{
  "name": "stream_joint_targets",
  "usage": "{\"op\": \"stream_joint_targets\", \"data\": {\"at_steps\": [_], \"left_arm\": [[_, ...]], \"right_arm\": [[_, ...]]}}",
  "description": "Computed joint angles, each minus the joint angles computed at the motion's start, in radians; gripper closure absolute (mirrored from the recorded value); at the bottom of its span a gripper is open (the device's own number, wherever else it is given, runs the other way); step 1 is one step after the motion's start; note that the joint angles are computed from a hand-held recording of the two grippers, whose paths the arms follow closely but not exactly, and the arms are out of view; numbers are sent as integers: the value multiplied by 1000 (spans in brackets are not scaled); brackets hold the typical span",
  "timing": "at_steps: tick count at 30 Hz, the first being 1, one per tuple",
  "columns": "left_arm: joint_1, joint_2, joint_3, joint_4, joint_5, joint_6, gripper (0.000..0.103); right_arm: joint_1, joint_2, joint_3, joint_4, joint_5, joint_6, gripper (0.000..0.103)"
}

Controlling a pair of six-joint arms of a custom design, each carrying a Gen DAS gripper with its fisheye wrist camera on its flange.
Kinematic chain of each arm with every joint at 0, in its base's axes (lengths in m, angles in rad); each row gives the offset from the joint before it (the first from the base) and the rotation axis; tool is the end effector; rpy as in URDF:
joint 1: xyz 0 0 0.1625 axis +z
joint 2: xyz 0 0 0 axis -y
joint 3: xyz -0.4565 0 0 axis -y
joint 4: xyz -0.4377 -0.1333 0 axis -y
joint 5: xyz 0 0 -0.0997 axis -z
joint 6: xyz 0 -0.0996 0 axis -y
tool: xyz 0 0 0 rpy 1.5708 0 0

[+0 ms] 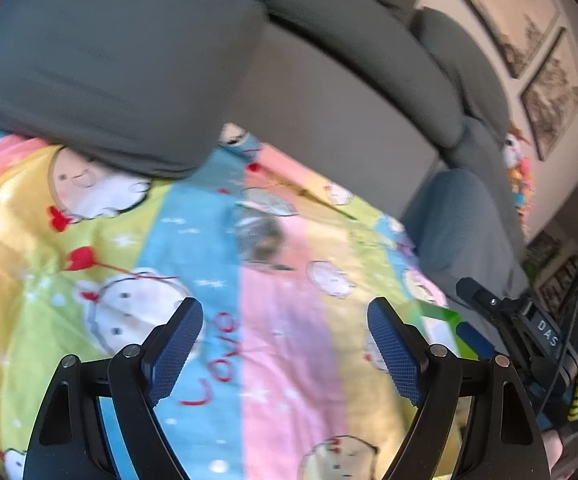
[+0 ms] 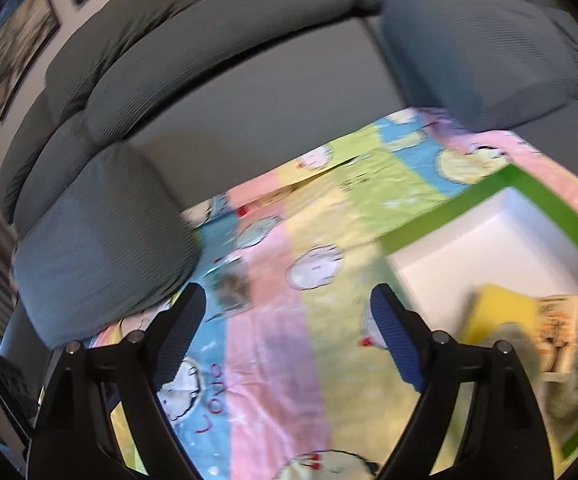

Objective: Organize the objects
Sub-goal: 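Move the right gripper to the second clear zip bag on the sheet, then grasp the second zip bag with the right gripper and lift it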

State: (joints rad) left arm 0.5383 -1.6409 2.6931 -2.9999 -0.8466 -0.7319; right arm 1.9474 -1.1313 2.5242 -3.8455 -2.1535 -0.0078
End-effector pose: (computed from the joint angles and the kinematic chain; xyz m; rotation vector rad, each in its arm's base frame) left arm -0.1598 -0.3275 0.2051 0.2144 2.7368 -1.1327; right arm 0.2198 -0.3424 0.1689 0.1275 -2.4684 1.2698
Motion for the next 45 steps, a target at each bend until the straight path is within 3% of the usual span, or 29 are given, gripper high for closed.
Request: {"op": "stream_joint_targets", "data": {"at_steps": [5, 9, 14, 17, 22, 24, 29, 33, 36, 40, 45], "left_arm": [[62, -43, -15, 98, -7, -16, 18], [84, -75, -26, 203, 10, -64, 18], [126, -87, -38, 225, -64, -70, 18], [126, -91, -41, 229, -69, -68, 18], [126, -95, -51, 259, -57, -86, 18], [130, -98, -52, 254, -63, -83, 18], [132, -106, -52, 264, -53, -85, 18], [135, -108, -52, 271, -50, -96, 18], [141, -101, -55, 269, -59, -93, 18], [150, -94, -59, 276, -78, -90, 18], [173, -86, -60, 262, -134, -79, 18]], "right_arm": [[21, 97, -94, 95, -11, -61, 19], [-2, 170, -182, 191, 37, -107, 19], [-63, 231, -284, 339, 109, -79, 19], [-81, 283, -348, 394, 74, -35, 19], [-79, 350, -415, 427, 8, -58, 19], [-72, 374, -430, 403, -19, -68, 22], [-68, 393, -450, 405, -48, -88, 46], [-56, 370, -425, 425, -58, -70, 51], [-52, 314, -366, 462, -36, -6, 52], [-40, 202, -266, 594, -14, 70, 52], [-30, 76, -154, 714, 11, 86, 51]]}}
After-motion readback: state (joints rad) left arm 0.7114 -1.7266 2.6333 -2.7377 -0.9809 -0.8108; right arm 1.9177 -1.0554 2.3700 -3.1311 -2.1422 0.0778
